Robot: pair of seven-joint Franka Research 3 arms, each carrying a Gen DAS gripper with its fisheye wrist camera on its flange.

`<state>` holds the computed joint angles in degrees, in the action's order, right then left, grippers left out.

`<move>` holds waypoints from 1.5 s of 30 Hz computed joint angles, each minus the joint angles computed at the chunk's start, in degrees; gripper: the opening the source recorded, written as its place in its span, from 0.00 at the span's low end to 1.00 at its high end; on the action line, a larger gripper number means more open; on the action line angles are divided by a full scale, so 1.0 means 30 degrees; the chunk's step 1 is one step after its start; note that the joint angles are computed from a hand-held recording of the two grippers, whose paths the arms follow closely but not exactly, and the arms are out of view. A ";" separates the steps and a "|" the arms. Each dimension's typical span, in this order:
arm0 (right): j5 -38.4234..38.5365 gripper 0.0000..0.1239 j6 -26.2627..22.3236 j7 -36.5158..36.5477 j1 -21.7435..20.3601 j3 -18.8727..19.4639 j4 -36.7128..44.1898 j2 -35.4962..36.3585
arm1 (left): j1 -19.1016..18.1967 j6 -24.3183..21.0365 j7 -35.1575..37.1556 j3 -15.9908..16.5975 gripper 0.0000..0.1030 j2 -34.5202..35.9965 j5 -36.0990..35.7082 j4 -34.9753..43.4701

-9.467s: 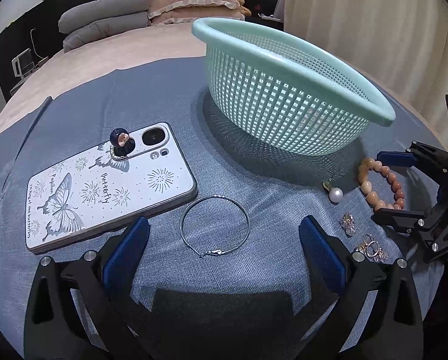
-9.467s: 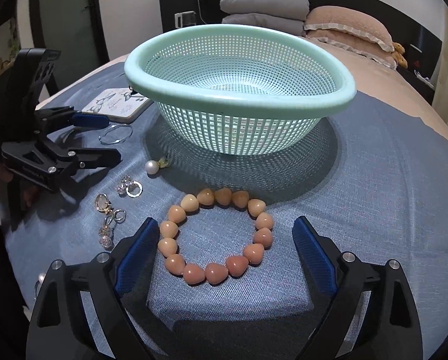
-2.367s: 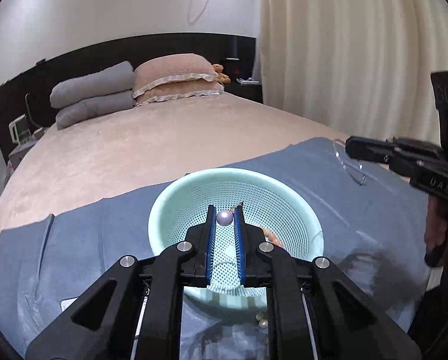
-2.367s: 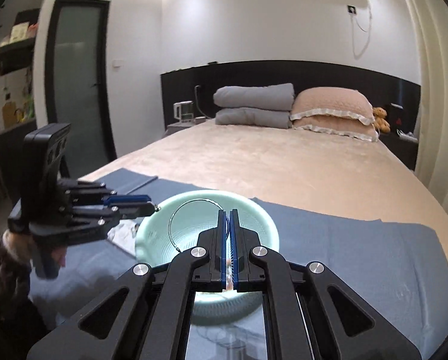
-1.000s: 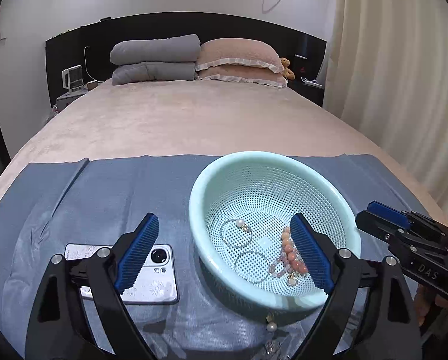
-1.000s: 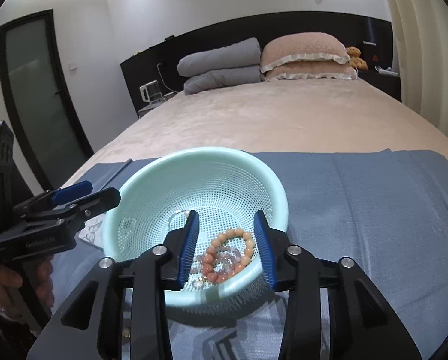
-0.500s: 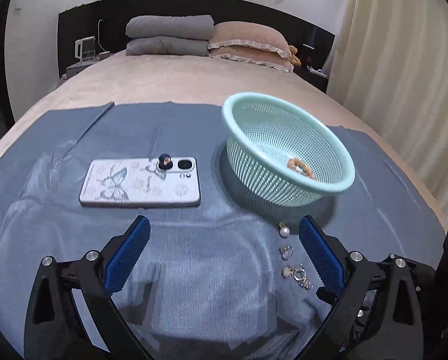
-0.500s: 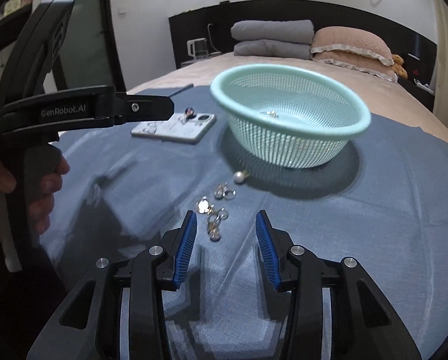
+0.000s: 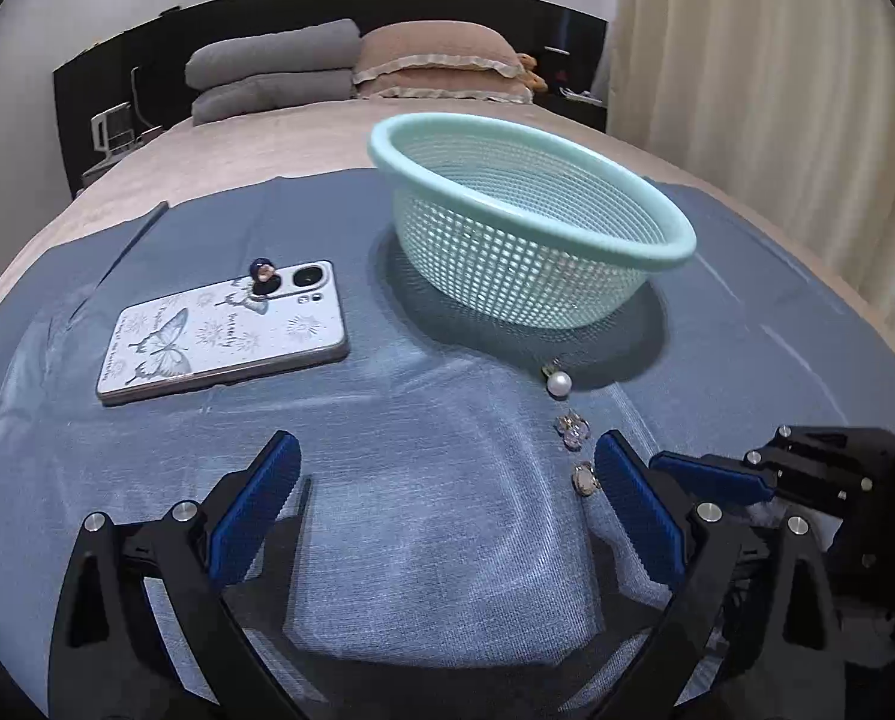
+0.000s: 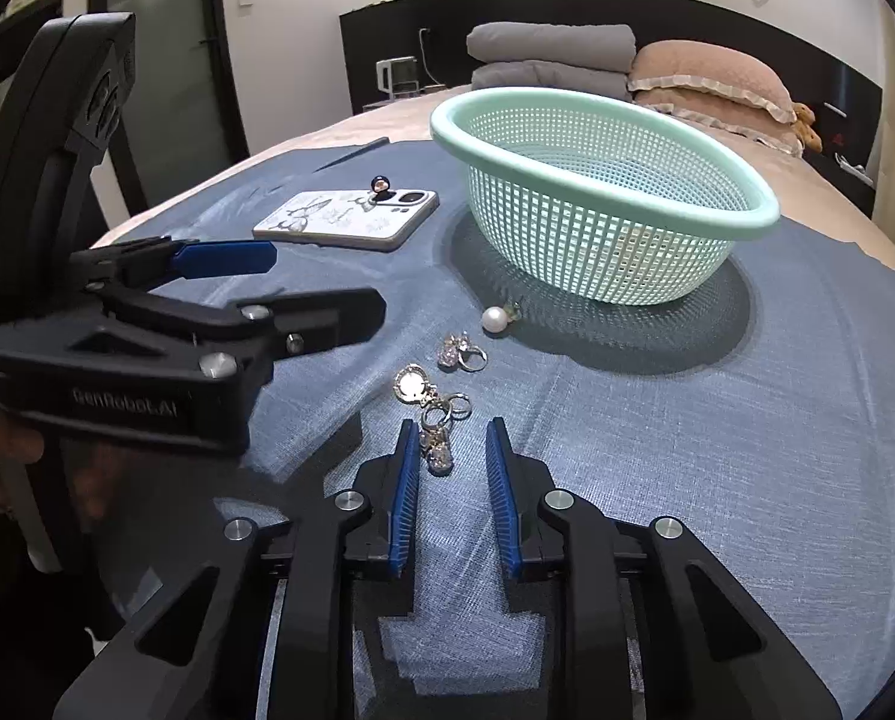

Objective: Organize jewelry

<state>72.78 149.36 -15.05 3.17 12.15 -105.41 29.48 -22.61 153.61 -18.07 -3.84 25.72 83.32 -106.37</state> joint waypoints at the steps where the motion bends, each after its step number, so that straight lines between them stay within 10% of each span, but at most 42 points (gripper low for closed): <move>1: -0.0028 0.13 -0.0078 -0.0019 -0.0040 -0.0012 0.0027 0.0020 | 0.0003 0.0120 0.0403 -0.0044 0.89 0.0192 0.0009 0.0181; 6: -0.0164 0.08 -0.0067 -0.0025 -0.0094 -0.0030 0.0085 0.0128 | -0.0293 -0.0081 0.2995 -0.0022 0.76 0.1177 -0.1206 0.1134; 20: -0.0500 0.08 -0.0360 0.0732 -0.0376 -0.0189 0.0155 0.0070 | -0.0599 0.2400 0.2456 0.0752 0.03 0.1351 0.0415 0.1602; 42: 0.1093 0.08 -0.1614 0.0837 -0.1083 -0.0715 0.0762 -0.0469 | 0.0035 0.3838 0.4082 0.0164 0.02 0.1036 -0.1648 0.1365; 45: 0.1012 0.08 -0.1659 0.0932 -0.1072 -0.0747 0.0760 -0.0484 | -0.0198 0.3832 0.5661 0.0219 0.14 0.1602 -0.3099 0.1848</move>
